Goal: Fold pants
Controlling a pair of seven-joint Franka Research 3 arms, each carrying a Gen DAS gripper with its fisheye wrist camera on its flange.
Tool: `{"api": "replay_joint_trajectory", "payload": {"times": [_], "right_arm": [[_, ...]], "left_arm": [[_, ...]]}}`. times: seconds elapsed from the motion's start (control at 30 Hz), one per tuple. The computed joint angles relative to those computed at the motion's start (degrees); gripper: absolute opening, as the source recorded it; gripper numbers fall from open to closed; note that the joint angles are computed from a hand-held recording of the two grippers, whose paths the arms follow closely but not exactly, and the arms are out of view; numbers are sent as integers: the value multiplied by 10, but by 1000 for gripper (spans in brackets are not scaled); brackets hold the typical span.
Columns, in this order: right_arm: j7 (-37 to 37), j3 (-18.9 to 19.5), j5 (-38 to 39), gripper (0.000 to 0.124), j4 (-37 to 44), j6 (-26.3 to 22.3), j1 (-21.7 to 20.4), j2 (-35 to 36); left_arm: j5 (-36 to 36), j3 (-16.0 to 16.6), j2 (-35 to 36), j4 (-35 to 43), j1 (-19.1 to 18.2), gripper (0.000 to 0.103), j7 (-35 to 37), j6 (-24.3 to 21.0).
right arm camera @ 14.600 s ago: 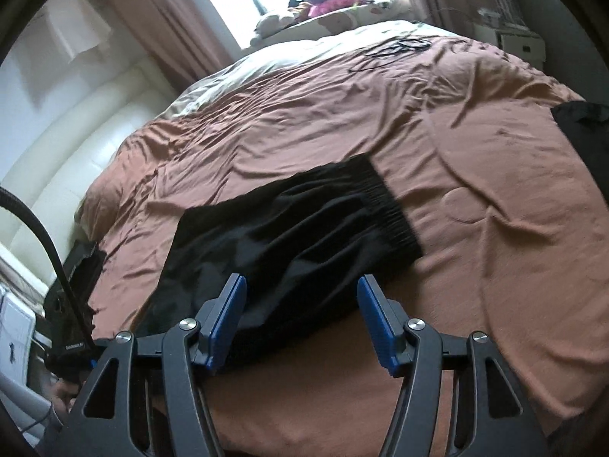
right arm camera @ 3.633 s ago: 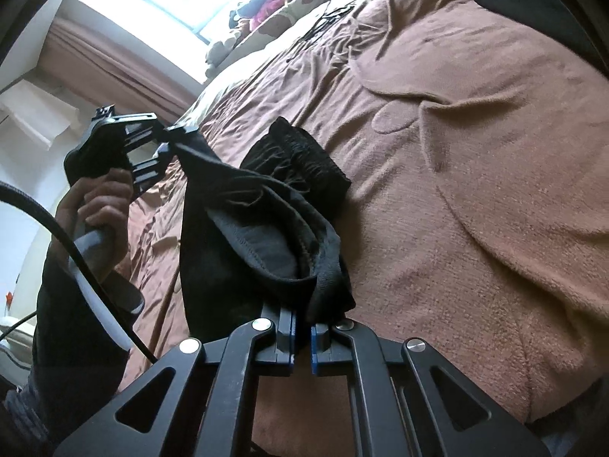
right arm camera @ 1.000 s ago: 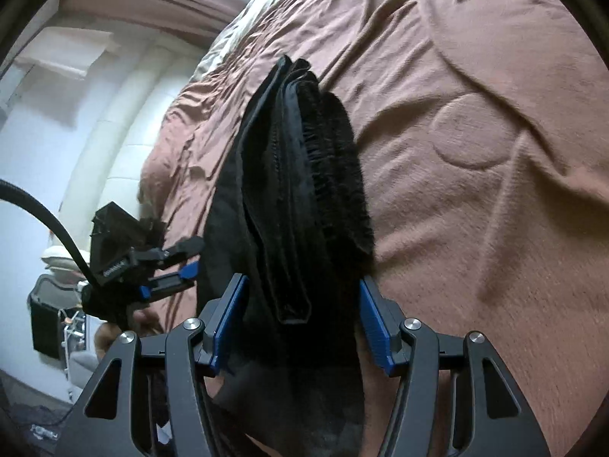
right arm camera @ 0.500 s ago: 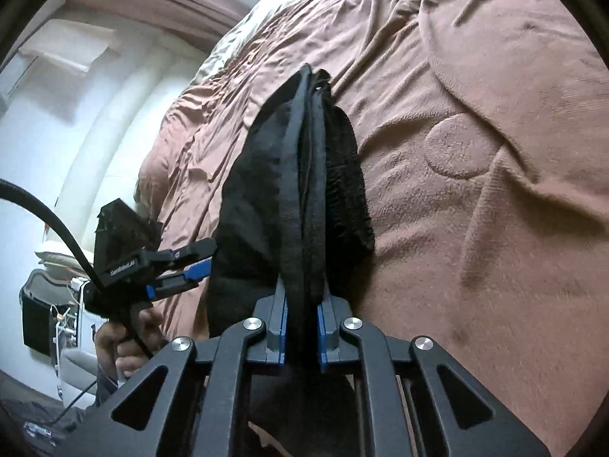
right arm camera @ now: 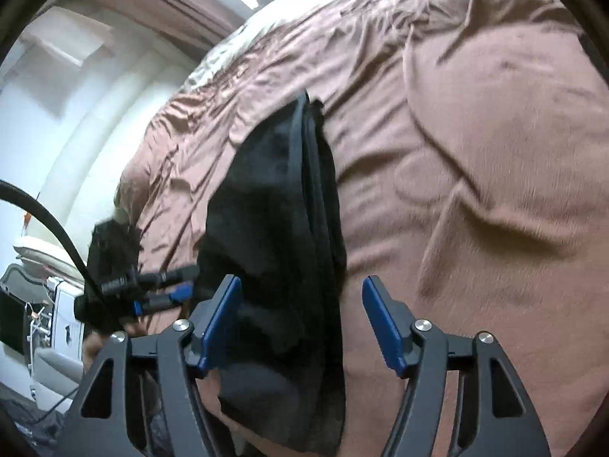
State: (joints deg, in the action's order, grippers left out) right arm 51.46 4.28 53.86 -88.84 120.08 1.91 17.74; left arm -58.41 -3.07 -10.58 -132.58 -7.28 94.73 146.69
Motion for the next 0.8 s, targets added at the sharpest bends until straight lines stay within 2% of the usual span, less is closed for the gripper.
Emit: {"api": "replay_joint_trajectory", "payload": {"times": [0.2,0.3,0.33,0.37,0.43,0.47,0.6,0.8], "right_arm": [[12,9,-27,64,50,24,14,48],[20,16,-41,64,73,25,16,71],[26,17,-46,64,76,26,18,75],[31,19,-51,63,81,23,18,78],[36,24,-58,48,92,18,19,87],[47,23,-66,48,96,18,23,90],[89,26,-79,44,105,21,29,95],[97,29,-84,39,85,15,31,75]], "left_arm": [[-48,-2,-6,-12,-8,53,30,-1],[-61,-3,-6,-18,-10,44,35,13],[-64,-3,-6,-18,-10,38,35,14],[-65,-3,-7,-20,-9,31,34,13],[-56,-3,-14,-26,-7,27,25,13],[-56,0,-23,-34,-7,25,26,7],[-58,14,-44,-43,-5,21,43,-13],[-33,27,-67,-49,0,19,38,-38]]}}
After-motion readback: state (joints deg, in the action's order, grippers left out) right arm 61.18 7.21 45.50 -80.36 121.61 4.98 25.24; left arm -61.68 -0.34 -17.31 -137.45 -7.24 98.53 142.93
